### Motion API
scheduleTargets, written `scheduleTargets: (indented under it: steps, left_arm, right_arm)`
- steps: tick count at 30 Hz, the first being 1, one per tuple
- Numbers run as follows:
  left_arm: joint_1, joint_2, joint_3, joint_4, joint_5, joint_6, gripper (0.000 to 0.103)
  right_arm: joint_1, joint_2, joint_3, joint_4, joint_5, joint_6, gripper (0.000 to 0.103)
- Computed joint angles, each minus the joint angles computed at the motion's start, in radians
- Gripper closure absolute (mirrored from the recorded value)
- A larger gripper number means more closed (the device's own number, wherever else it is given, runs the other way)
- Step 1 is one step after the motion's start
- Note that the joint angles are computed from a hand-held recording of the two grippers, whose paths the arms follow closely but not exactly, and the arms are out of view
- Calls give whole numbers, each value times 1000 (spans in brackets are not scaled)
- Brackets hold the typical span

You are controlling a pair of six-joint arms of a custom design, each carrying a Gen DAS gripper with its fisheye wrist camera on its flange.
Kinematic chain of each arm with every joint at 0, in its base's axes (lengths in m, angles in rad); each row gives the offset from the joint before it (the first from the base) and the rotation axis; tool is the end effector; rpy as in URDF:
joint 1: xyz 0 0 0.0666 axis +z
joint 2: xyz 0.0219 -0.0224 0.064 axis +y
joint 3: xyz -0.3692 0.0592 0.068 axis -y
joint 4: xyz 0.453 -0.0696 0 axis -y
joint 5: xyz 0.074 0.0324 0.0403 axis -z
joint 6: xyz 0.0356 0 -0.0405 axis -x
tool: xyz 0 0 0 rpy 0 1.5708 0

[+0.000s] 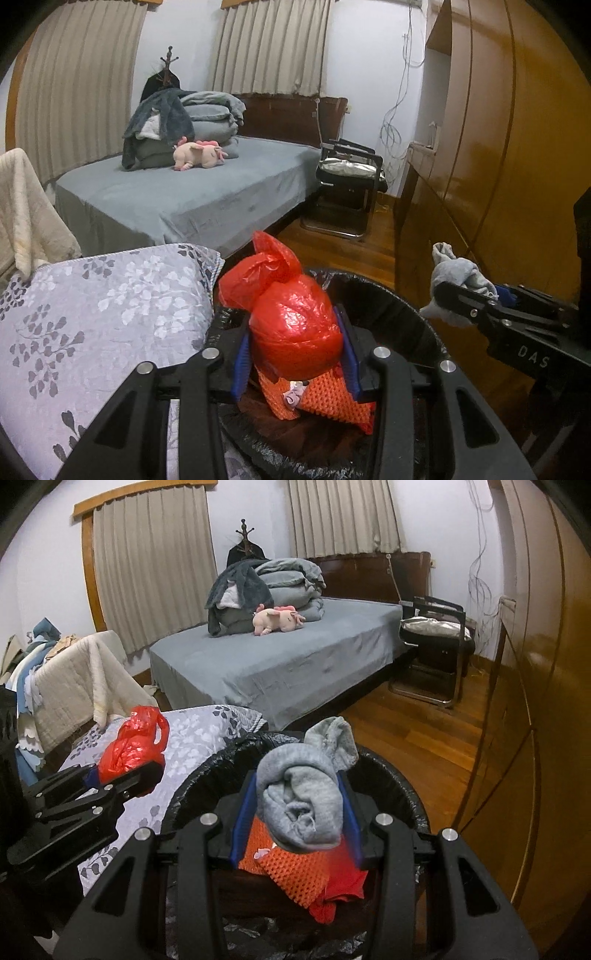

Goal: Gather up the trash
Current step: 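Open both grippers to drop the red bag and grey sock into the bin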

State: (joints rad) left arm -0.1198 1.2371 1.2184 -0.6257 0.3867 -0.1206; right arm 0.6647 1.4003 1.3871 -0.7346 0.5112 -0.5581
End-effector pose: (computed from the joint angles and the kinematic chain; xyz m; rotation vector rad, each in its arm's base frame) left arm 0.4983 -0.0739 0.4288 0.4735 2.1407 -0.4268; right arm 0.4487 0.3290 0.4284 0.1329 2.2028 0.0801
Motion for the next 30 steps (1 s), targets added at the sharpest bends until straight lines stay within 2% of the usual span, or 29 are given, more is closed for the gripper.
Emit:
scheduleTargets:
  steps: [17,20,21,22,24,27,30]
  left_arm:
    - [-38,113,70,2,-24,11,63]
    - [-40,120,72,4,-18,8,61]
    - [-40,123,76,4,-11,7,57]
    - [-41,127,80,1,-6,7,49]
    - [-40,129,83,1,-4,9,40]
    - [-28,129,87,-3,8,7,38]
    - [-5,116,86,-2,16,-1,30]
  right_arm:
    - [-41,59,25,-19,-32,-23,62]
    - [-46,68,30,-23,-39,-15,55]
    - [-46,73,34,-28,-38,-15,46]
    - [-46,73,33,-30,-30,-14,39]
    - [-46,70,30,-34,-20,-19,37]
    - [-45,58,20,-41,-3,-34,26]
    - [-37,46,16,-44,17,-34,12]
